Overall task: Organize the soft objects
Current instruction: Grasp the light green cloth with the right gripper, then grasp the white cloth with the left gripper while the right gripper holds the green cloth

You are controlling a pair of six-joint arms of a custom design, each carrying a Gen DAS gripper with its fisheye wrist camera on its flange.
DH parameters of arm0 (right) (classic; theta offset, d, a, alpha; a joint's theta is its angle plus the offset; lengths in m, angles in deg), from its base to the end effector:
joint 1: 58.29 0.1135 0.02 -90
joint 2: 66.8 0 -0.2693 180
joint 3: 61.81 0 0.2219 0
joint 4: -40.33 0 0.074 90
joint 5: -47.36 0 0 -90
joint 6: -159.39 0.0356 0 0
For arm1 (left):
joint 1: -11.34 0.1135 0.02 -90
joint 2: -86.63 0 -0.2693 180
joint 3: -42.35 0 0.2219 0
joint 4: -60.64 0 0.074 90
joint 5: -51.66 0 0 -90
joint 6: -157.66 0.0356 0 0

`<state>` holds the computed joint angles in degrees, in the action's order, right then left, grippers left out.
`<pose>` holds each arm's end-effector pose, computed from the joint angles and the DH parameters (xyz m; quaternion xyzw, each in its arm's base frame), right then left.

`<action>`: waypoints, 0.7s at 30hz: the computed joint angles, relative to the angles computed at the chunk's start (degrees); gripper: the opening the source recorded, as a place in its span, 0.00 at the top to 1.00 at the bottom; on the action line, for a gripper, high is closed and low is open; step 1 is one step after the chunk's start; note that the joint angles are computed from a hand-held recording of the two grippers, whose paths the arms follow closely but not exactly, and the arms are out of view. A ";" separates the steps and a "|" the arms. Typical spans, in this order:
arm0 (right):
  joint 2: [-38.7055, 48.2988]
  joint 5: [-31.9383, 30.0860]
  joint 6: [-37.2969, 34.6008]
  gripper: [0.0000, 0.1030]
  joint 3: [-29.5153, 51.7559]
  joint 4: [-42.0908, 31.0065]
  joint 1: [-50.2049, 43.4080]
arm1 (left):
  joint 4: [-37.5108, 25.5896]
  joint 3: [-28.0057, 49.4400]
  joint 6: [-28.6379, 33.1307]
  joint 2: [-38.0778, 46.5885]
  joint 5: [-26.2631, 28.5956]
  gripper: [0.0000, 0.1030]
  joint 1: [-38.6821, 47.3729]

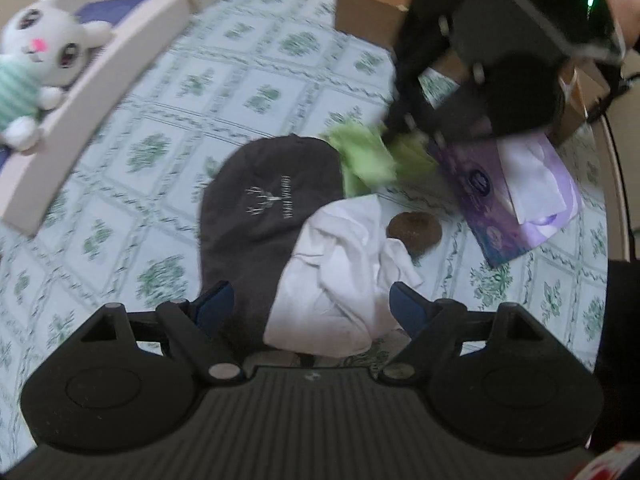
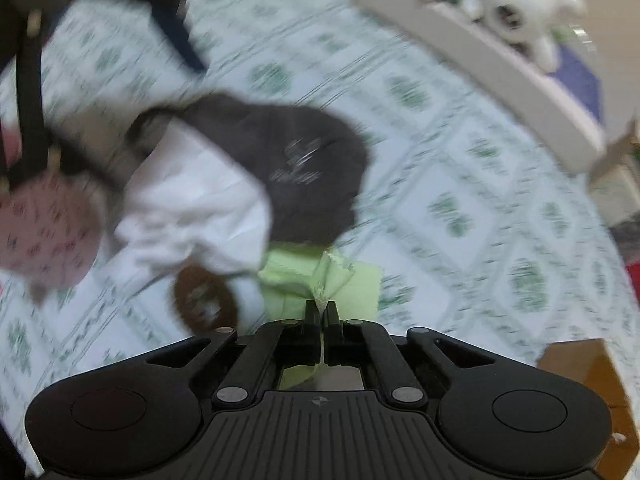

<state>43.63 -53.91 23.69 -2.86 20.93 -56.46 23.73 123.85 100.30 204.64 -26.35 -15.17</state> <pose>0.2875 0.0161 0.0893 -0.4104 0.8916 0.0281 0.1895 0.3152 -0.1655 0.1149 0.4988 0.8485 -0.0955 0.1487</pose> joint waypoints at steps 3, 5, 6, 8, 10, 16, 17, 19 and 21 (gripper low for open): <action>-2.27 -1.44 2.66 0.99 -1.77 3.20 -0.98 | -6.25 6.56 0.89 4.65 0.17 0.19 -1.25; -3.22 -2.34 4.36 0.99 -2.51 4.89 -1.62 | -9.29 9.77 1.75 6.99 0.05 0.19 -2.09; -3.66 -2.92 4.73 0.99 -2.82 5.46 -2.20 | -9.99 10.85 1.90 7.82 -0.36 0.19 -2.63; -5.01 -4.06 5.46 0.99 -3.99 6.09 -3.05 | -11.12 12.73 1.85 9.47 -1.34 0.19 -3.77; -5.31 -4.53 5.97 0.99 -4.58 6.91 -3.46 | -11.27 13.90 1.87 10.84 -2.60 0.24 -4.85; -3.98 -5.96 5.08 0.99 -4.35 7.72 -5.91 | -15.68 19.19 1.97 15.19 -6.06 0.36 -7.36; -3.85 -6.17 4.81 0.99 -4.52 7.99 -6.27 | -16.36 19.91 1.74 15.64 -6.40 0.40 -7.64; -3.75 -6.55 4.66 0.99 -4.83 8.53 -6.72 | -17.23 20.92 0.86 16.28 -7.07 0.61 -8.07; -4.12 -7.31 4.58 0.99 -5.29 8.77 -7.37 | -17.79 21.53 0.07 16.59 -7.61 0.68 -8.22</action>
